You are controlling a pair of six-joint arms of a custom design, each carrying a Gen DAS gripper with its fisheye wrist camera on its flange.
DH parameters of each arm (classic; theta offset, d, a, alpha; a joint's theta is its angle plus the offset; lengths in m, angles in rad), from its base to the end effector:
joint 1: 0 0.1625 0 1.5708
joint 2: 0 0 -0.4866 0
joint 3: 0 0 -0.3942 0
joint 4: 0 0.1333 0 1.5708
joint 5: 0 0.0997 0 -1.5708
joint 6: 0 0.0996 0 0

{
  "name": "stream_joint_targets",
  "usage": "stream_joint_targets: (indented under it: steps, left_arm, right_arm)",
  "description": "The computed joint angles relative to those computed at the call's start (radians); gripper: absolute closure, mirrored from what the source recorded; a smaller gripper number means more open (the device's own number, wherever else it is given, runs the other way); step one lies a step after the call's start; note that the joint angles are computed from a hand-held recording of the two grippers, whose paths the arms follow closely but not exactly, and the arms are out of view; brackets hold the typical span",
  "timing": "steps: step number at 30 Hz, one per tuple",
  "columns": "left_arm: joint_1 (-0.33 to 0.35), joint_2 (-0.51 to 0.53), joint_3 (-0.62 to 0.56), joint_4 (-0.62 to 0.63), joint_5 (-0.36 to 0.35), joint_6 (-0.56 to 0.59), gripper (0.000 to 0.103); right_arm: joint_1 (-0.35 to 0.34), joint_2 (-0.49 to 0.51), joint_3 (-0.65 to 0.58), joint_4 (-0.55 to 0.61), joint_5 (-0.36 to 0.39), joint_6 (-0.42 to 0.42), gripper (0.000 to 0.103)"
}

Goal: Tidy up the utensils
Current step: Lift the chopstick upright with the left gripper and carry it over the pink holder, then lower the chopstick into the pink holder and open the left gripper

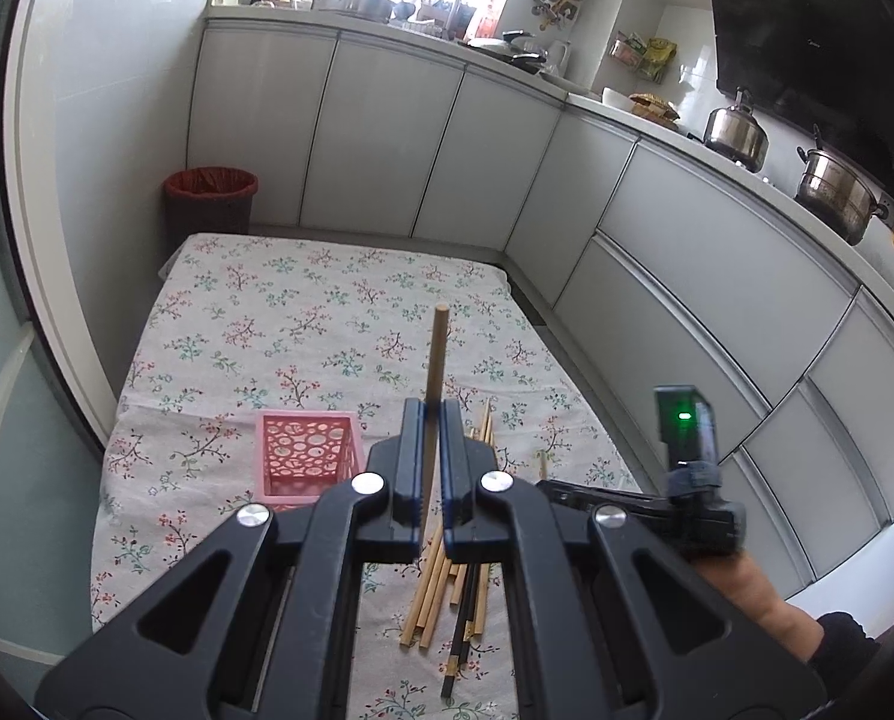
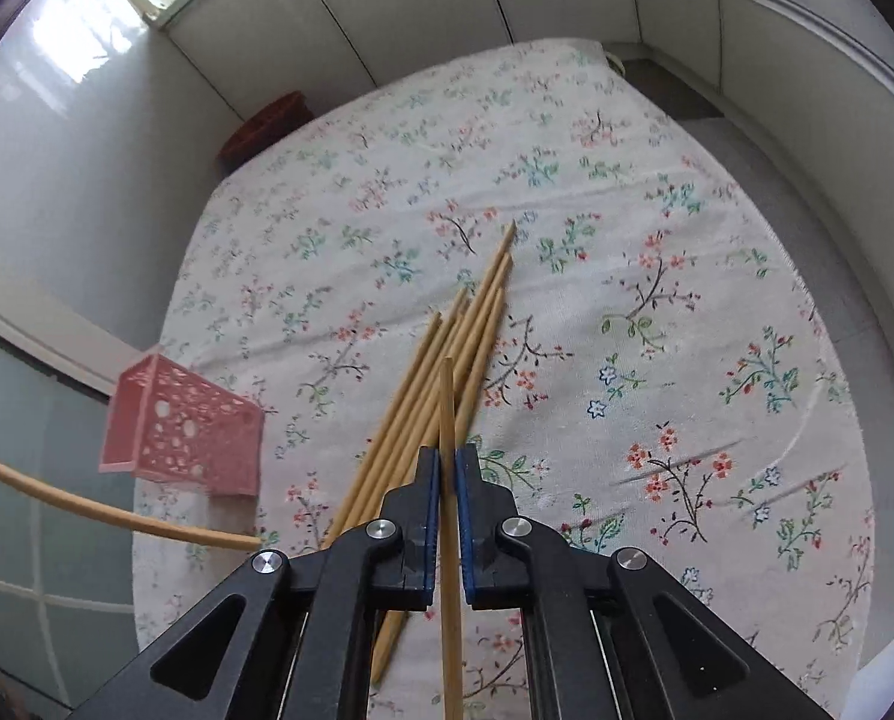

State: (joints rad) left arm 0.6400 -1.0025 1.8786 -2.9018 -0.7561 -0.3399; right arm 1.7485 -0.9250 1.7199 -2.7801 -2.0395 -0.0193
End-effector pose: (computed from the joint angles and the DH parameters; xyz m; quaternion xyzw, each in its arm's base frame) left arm -0.3855 -0.5436 0.2522 0.1750 0.8818 -0.3957 0.1878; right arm 0.2099 -0.6694 0.2285 0.0461 -0.9519 0.2174 0.2107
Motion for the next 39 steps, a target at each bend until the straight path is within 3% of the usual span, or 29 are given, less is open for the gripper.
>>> stream_joint_targets:
  steps: [9,15,19,25,33,39]
  left_arm:
    - [-0.04,-0.004,0.023,-0.19,0.079,0.125,0.098]
    - [-0.05,0.021,0.029,-0.429,0.175,0.272,0.098]
    - [-0.042,0.053,0.005,-0.532,0.224,0.371,0.098]
    - [0.001,0.111,-0.035,-0.584,0.228,0.455,0.098]
    - [0.006,0.123,-0.051,-0.656,0.218,0.479,0.098]
    - [0.02,0.138,-0.073,-0.629,0.236,0.484,0.098]
  right_arm:
    - [0.111,-0.139,0.149,-0.242,0.049,-0.196,0.097]
    - [0.172,-0.165,0.161,-0.368,0.094,-0.295,0.097]
    - [0.191,-0.165,0.139,-0.39,0.125,-0.302,0.097]
    - [0.189,-0.141,0.101,-0.396,0.165,-0.283,0.097]
    - [0.194,-0.117,0.084,-0.43,0.198,-0.269,0.097]
    - [0.193,-0.091,0.065,-0.448,0.229,-0.255,0.097]
